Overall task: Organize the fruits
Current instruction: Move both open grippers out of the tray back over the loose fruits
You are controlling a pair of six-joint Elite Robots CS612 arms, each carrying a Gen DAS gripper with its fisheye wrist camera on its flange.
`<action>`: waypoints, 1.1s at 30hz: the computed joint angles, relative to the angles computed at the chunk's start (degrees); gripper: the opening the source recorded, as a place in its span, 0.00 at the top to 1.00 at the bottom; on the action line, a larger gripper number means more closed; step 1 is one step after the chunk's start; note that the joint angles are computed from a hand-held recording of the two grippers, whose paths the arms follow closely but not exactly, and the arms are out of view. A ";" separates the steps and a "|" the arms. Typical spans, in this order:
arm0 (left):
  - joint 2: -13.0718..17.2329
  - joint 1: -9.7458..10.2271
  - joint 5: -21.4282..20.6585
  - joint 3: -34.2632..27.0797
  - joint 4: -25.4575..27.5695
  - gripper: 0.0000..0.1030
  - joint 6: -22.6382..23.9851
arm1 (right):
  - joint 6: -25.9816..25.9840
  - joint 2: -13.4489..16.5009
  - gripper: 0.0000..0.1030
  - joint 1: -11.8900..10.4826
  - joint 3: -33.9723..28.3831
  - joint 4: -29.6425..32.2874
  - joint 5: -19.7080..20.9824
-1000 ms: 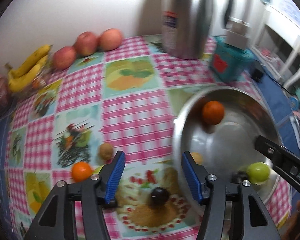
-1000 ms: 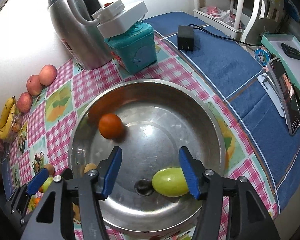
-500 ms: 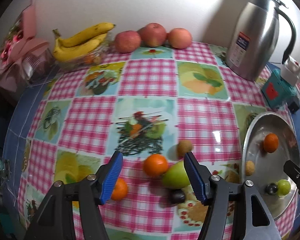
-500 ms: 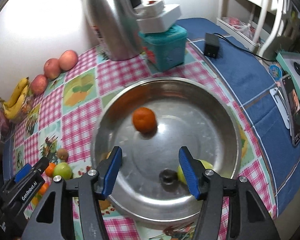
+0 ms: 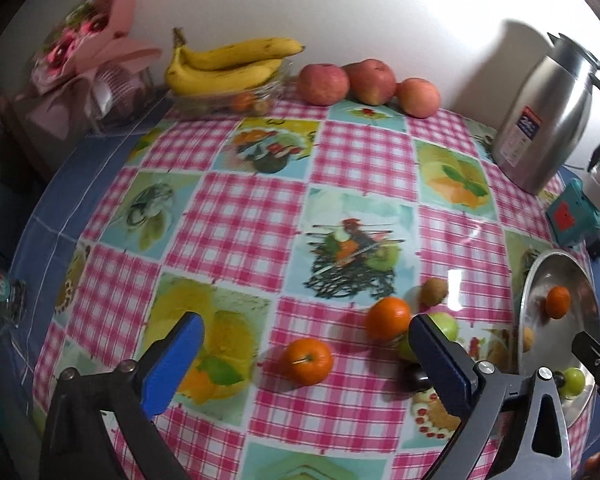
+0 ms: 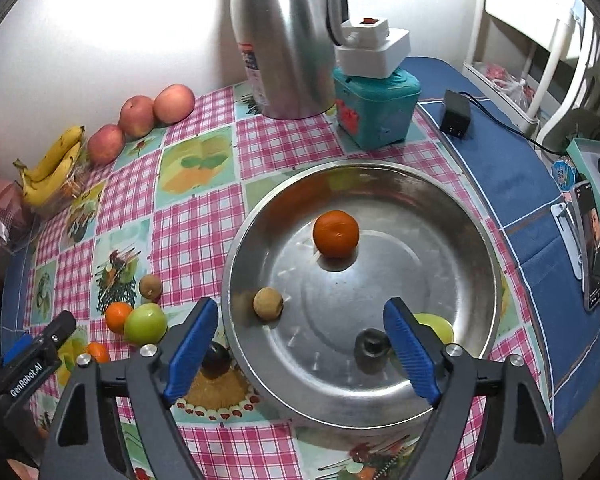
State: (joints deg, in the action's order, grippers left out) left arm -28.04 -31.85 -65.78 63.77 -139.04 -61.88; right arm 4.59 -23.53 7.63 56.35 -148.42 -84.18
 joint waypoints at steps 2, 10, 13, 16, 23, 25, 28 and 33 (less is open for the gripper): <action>-0.44 0.19 -0.45 1.08 -0.14 0.00 -0.89 | -0.54 0.02 0.17 0.08 0.18 -0.54 0.20; -2.76 0.57 -0.05 6.25 -4.07 0.00 -3.46 | -1.18 0.08 0.17 0.23 0.95 -2.80 1.44; -3.21 0.81 -0.11 7.32 -5.75 0.00 -4.11 | -1.48 0.12 0.17 0.30 1.10 -3.31 1.34; -3.48 1.06 -0.96 8.25 -8.26 0.00 -4.22 | -2.60 0.10 0.17 0.52 1.14 -3.11 0.91; -3.84 1.22 -1.33 8.99 -10.17 0.00 -3.46 | -4.41 -0.12 0.17 0.44 1.49 -3.00 7.78; -4.01 1.22 -1.41 9.33 -11.21 0.00 -2.79 | -4.71 -0.26 0.17 0.51 1.68 -3.74 8.89; -4.13 1.11 -0.98 9.19 -10.51 0.00 -1.90 | -5.09 -0.29 0.17 0.57 1.68 -3.99 10.19; -4.19 1.08 -1.03 9.02 -9.61 0.00 -0.95 | -6.85 -0.34 0.17 0.75 1.71 -3.84 11.76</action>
